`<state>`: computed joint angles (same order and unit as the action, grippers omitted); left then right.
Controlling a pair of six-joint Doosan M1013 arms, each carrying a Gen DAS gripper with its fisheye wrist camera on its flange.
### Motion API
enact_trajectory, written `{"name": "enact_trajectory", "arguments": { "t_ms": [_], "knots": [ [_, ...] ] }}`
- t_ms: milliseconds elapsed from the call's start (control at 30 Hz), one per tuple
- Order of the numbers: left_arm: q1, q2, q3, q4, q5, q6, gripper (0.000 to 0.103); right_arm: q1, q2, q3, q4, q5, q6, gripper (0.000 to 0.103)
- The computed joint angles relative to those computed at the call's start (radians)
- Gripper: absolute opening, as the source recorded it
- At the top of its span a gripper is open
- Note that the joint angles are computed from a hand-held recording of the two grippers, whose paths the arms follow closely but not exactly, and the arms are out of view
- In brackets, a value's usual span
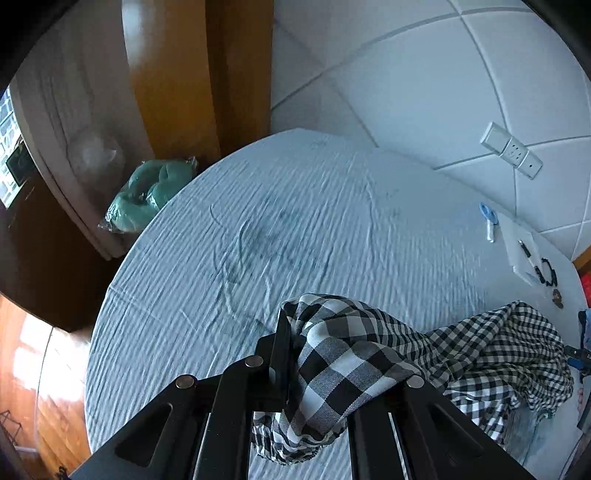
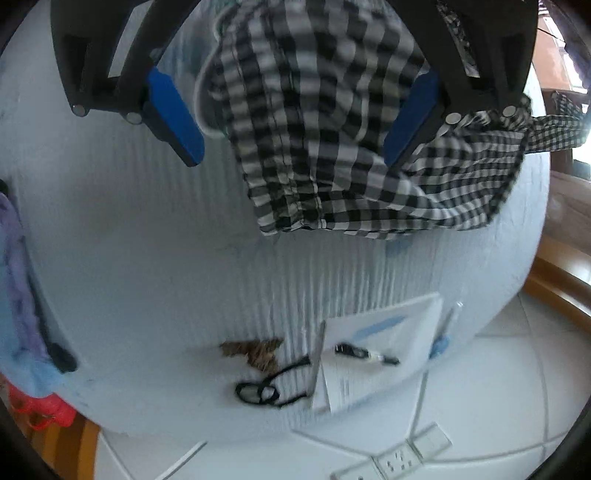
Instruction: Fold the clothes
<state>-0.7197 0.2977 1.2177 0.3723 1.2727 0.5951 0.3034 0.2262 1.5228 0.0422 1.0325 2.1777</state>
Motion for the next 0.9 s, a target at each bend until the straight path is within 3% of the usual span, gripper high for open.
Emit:
{"name": "enact_trajectory", "arguments": {
  "t_ms": [67,100,133,167,233,300,433,467,533,700,800,900],
  "knots": [
    [0.007,0.009,0.003,-0.015,0.006,0.006,0.009,-0.001,0.022,-0.011,0.026,0.029,-0.031,0.1],
    [0.011,0.014,0.003,-0.025,0.009,0.012,0.009,0.002,0.031,-0.017,0.032,0.046,-0.046,0.086],
    [0.015,0.02,0.003,-0.038,0.013,0.021,0.009,0.013,0.039,-0.027,0.006,0.066,-0.052,0.048],
    [0.018,0.026,0.002,-0.046,0.015,0.029,0.008,0.028,0.045,-0.038,-0.036,0.085,-0.052,0.04],
    [0.023,0.037,-0.004,-0.043,0.021,0.033,0.008,0.057,0.052,-0.061,-0.11,0.109,-0.061,0.038],
    [0.03,0.042,-0.022,-0.021,0.017,0.019,0.008,0.076,0.039,-0.071,-0.183,0.085,-0.044,0.037],
    [0.038,0.045,-0.092,0.066,0.004,0.02,0.008,0.097,-0.043,-0.095,-0.335,-0.058,0.056,0.032],
    [0.037,0.047,-0.121,0.105,0.004,0.023,0.008,0.107,-0.061,-0.11,-0.399,-0.086,0.085,0.02],
    [0.034,0.044,-0.189,0.196,-0.007,0.019,0.008,0.126,-0.095,-0.151,-0.524,-0.155,0.141,0.02],
    [0.009,0.01,-0.299,0.384,-0.076,-0.025,0.008,0.188,-0.152,-0.223,-0.846,-0.225,0.299,0.019],
    [-0.032,-0.032,-0.281,0.474,-0.096,-0.046,0.008,0.22,-0.223,-0.173,-1.004,-0.28,0.431,0.019],
    [-0.076,-0.089,-0.195,0.481,-0.117,-0.053,0.008,0.24,-0.296,-0.081,-1.031,-0.286,0.483,0.019]
  ]
}}
